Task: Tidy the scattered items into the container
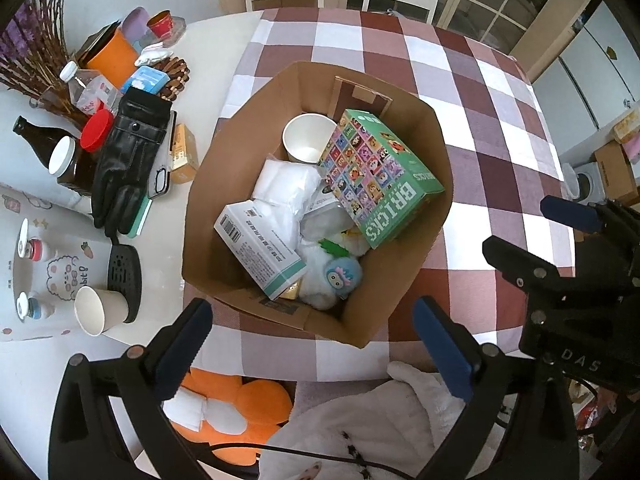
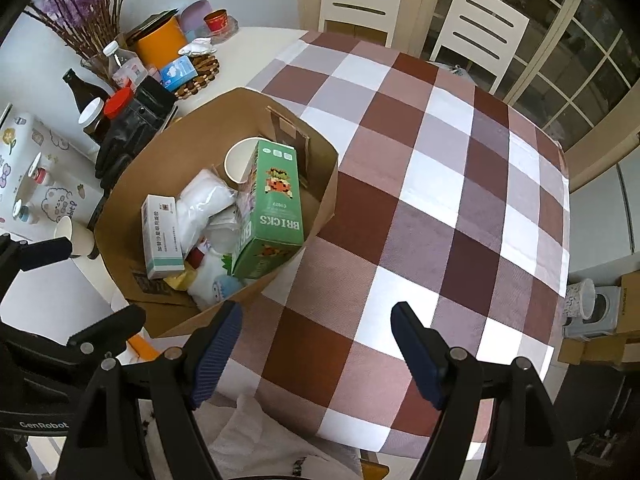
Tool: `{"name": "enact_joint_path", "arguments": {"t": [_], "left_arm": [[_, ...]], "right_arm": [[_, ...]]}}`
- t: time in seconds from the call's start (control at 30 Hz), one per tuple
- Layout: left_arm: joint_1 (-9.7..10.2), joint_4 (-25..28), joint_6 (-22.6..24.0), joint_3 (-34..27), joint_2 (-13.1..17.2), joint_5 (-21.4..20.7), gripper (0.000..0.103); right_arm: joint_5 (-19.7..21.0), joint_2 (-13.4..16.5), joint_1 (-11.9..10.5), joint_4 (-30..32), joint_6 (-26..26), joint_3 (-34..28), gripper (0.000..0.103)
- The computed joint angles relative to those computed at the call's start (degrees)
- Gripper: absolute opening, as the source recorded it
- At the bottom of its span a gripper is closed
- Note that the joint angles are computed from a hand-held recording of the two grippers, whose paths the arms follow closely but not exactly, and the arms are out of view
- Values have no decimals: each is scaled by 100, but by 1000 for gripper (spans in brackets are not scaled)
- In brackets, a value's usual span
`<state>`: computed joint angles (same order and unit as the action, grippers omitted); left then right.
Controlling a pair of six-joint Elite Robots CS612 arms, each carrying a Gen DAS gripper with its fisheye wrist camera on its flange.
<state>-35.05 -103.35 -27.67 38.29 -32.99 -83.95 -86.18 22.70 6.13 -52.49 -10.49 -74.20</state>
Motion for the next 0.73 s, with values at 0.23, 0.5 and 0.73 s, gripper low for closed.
{"name": "enact_joint_path", "arguments": {"t": [0.23, 0.5, 0.73], "left_arm": [[-1, -115, -23, 75, -28, 44, 102], [-5, -327, 31, 167, -55, 95, 102], [-2, -69, 28, -15, 22, 130, 102]], "right_arm": [[-28, -9, 13, -13, -16, 33, 79], [-7, -19, 15, -12, -21, 72, 79], [-37, -42, 30, -35, -115, 135, 79]]}}
